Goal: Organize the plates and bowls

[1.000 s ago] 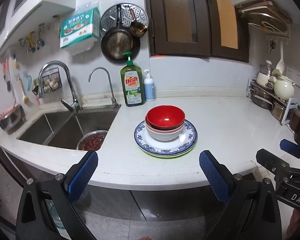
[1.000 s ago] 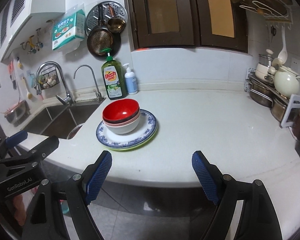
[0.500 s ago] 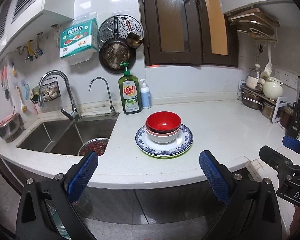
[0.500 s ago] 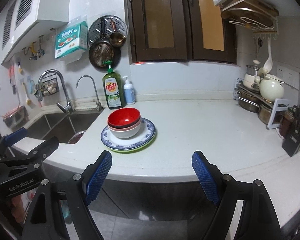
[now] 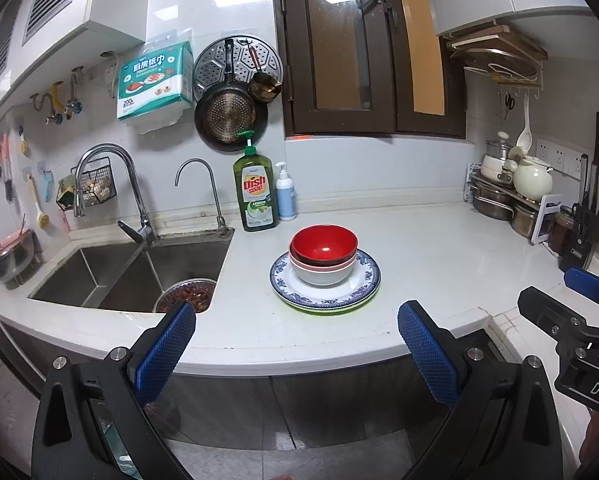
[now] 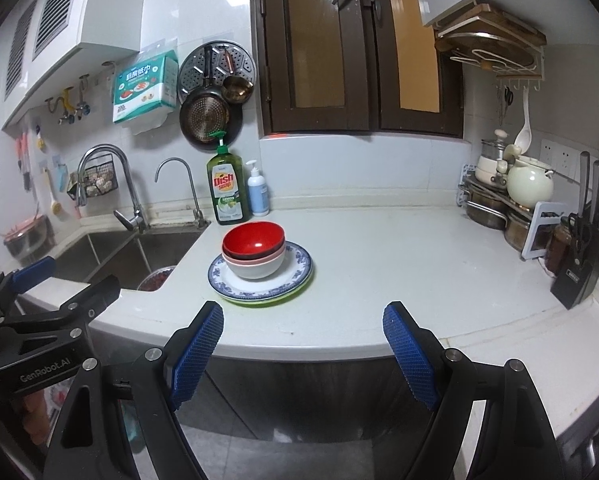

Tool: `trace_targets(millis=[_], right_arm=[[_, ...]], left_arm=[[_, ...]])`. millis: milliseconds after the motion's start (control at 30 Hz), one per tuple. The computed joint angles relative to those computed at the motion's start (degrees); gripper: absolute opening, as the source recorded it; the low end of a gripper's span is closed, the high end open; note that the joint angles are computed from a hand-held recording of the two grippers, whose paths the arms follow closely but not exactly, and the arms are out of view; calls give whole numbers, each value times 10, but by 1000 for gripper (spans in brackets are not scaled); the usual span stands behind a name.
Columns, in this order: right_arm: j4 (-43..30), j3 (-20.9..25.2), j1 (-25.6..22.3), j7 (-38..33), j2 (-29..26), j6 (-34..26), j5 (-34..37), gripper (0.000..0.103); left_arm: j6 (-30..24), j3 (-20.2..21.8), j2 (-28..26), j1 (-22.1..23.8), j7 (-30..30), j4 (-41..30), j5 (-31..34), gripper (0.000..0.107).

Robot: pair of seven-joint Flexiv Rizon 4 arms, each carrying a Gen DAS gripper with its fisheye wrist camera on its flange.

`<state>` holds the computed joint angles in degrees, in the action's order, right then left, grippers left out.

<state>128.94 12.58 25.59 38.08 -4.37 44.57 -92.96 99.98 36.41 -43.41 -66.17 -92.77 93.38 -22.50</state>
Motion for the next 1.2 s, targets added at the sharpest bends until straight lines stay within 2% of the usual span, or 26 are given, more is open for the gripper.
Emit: trace_targets(millis=[133,433,1200], right_arm=[[-1,2,3,-3,1,-6,4,83],[-5,3,7,-11,0,-9,10,83],[-2,9,17,-13,5,-37,26,83]], left_arm=[[5,-10,5,8,5,4,4,103],[16,-5,1,3,18,5,-12,103],[43,-68,13,34,104,11,-67,103]])
